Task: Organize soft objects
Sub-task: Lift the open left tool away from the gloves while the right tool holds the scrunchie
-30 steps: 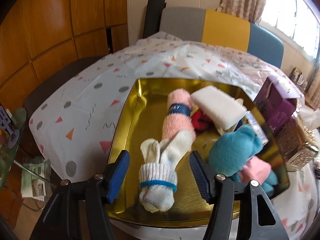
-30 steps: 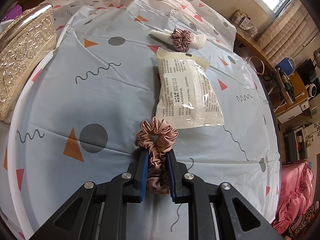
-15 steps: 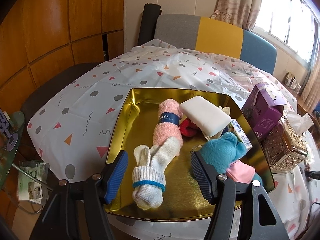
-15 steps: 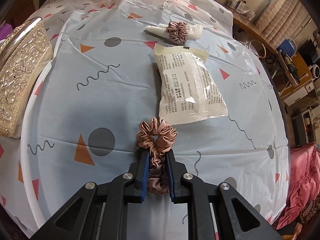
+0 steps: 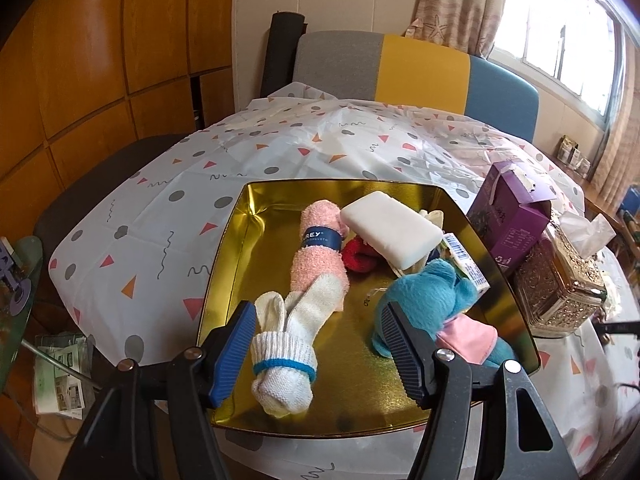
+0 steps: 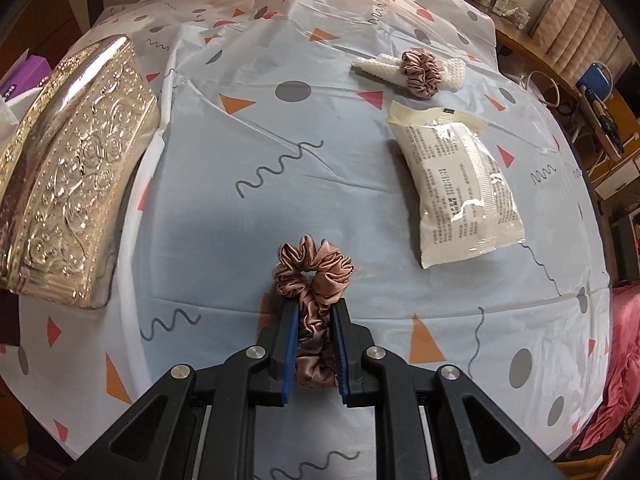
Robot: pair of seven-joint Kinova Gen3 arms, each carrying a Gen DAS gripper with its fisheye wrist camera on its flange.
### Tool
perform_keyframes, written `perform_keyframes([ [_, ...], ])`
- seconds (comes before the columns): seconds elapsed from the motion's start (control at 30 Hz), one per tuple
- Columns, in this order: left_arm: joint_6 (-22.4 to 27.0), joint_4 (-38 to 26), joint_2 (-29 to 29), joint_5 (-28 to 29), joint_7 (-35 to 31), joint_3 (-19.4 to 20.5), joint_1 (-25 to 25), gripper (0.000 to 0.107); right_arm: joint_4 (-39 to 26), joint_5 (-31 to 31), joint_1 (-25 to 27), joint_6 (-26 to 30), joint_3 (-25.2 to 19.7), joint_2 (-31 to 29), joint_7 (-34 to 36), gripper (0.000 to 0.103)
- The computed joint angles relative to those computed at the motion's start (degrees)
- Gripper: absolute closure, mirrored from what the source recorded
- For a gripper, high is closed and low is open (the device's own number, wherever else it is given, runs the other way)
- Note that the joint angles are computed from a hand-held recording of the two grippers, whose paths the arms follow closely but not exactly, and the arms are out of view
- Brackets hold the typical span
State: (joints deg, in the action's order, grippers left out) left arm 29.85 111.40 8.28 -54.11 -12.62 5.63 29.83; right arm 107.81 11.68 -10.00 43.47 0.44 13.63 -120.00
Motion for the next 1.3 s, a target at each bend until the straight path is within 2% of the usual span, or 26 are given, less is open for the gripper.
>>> perform_keyframes([
  [0.27,-0.66,0.29,-0.29,0.34,-0.59,0.11,-0.23,0.041,-2.68,-2.0,-0.57,-0.72,-0.46,0.4,-1.32,0.088],
  [0.53,-1.28,0.5,-0.39,0.71,-1.1,0.14,-0.44,0.041,-9.67,-1.71,-0.97,1.6,-0.34,1.02,-1.13,0.089],
  [0.73,-1.5,0.61,-0.38,1.07,-1.38,0.01,-0.49,0.041,-17.45,0.83,-3.21,4.79,-0.37,2.44,-1.53,0.089],
  [1.03,-2.59,0.9,0.01,2.22,-1.88,-0.51,-0.9,0.041,-29.65,0.57,-4.34,6.88,-0.29,5.78,0.39,0.089],
  [1.3,-2.36,0.93,0.1,2.53,-1.97,-1.12,-0.86,0.041,-46.2,-0.71,-6.23,13.27,-0.3,12.93,3.36,0.089],
])
